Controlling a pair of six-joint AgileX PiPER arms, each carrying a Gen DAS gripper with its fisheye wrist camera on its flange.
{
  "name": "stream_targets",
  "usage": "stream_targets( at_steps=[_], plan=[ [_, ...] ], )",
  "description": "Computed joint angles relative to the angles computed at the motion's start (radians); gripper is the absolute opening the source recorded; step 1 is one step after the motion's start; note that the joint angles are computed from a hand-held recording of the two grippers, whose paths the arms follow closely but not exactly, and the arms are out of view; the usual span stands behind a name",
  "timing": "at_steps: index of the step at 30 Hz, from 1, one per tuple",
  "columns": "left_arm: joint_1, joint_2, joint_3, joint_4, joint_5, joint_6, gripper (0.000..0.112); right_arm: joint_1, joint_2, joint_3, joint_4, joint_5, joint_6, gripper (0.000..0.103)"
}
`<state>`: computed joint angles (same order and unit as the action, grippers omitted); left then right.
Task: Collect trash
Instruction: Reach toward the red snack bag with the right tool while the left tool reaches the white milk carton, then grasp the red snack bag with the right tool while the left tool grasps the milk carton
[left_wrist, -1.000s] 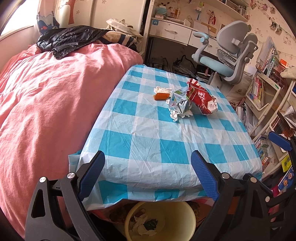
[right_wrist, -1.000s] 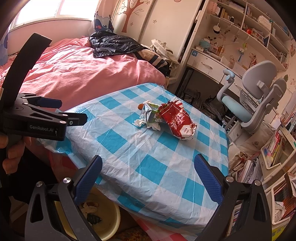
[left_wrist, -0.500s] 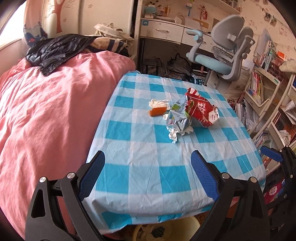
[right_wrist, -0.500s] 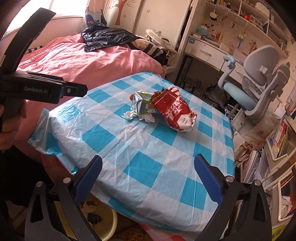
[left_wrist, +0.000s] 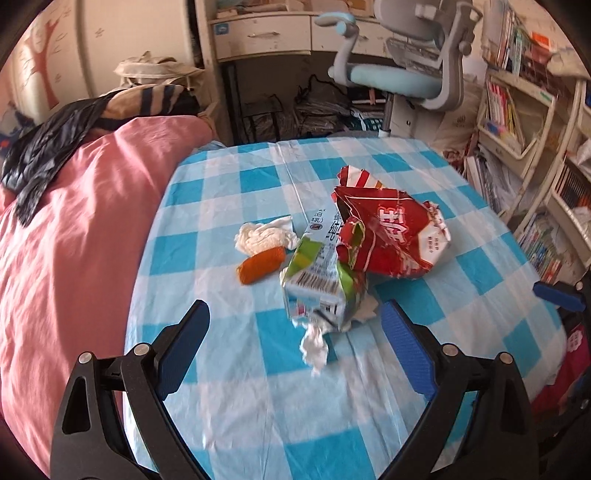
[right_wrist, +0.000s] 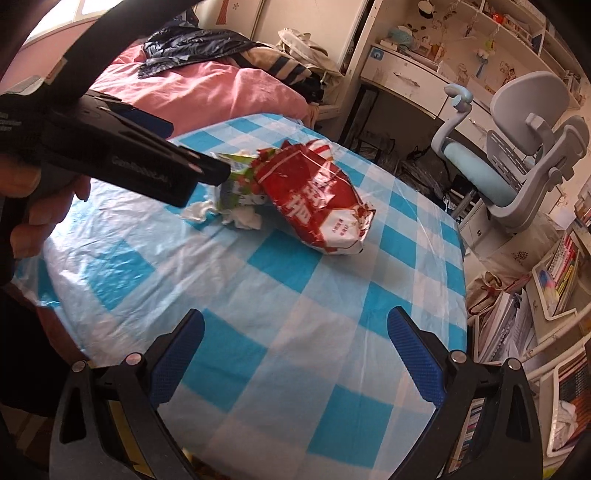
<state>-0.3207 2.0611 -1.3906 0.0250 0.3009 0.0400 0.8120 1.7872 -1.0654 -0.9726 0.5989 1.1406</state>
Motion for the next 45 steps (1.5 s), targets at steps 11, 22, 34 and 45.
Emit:
stream_targets(
  at_steps=[11,22,34,45],
  plan=[
    [0.008,0.214,-0.343,-0.095,0.238,0.139,0.076,-0.103,0.239,-0.251,-0.118,-0.014,-0.184,0.095],
    [0.05,0.219,-0.373,-0.248,0.302,0.262,0.058,-0.185,0.278,-0.344,0.154,-0.143,-0.476,0.048],
    [0.201,-0.063,-0.013,-0.549,0.271,0.616,0.057,-0.165,0.099,-0.211,0.541,-0.029,-0.735,0.047],
    [0.118,-0.069,0.048,-0.186,0.193,0.382,0.066,-0.139,0.086,-0.165,0.475,-0.025,-0.652,0.071]
  ],
)
